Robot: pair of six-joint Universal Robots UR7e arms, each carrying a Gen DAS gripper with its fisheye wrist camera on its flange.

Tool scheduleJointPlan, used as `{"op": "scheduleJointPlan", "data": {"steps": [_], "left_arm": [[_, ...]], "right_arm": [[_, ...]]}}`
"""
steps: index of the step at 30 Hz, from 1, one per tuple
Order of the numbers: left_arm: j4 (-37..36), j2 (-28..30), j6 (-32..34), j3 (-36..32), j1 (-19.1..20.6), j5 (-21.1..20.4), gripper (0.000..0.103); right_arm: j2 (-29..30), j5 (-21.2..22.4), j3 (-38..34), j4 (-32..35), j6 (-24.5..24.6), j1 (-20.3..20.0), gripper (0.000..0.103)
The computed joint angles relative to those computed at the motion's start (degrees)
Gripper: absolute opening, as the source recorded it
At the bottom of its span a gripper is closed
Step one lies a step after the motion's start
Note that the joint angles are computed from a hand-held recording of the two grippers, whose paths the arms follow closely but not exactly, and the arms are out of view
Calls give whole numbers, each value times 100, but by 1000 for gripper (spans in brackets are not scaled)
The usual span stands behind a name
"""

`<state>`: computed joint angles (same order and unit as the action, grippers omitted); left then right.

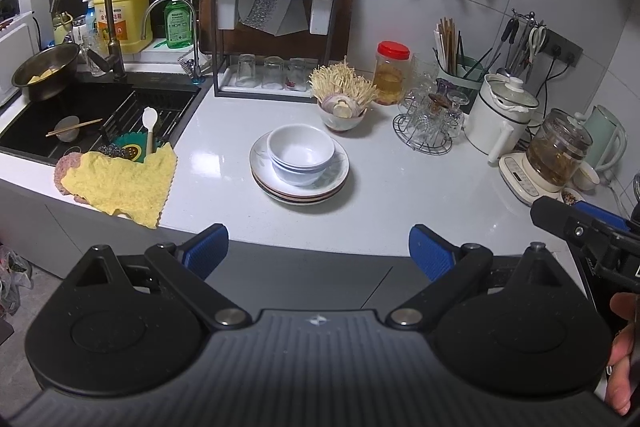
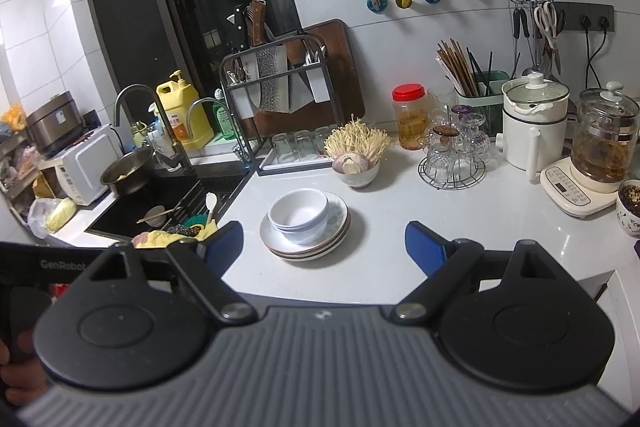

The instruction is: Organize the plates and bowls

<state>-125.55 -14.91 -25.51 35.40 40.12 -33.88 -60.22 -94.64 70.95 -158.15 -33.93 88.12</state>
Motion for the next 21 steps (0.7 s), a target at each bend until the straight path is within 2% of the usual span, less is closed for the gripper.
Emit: {"op": "scheduleJointPlan", "data": {"steps": [13,21], "left_arm": [[-255,-59,50,133,-2,-4,99],[-222,-91,102,190,-61,59,99]], "right_arm": [[-21,-61,-30,-9,-139,72,89],[-70,50,7,123,52,46,89]]}}
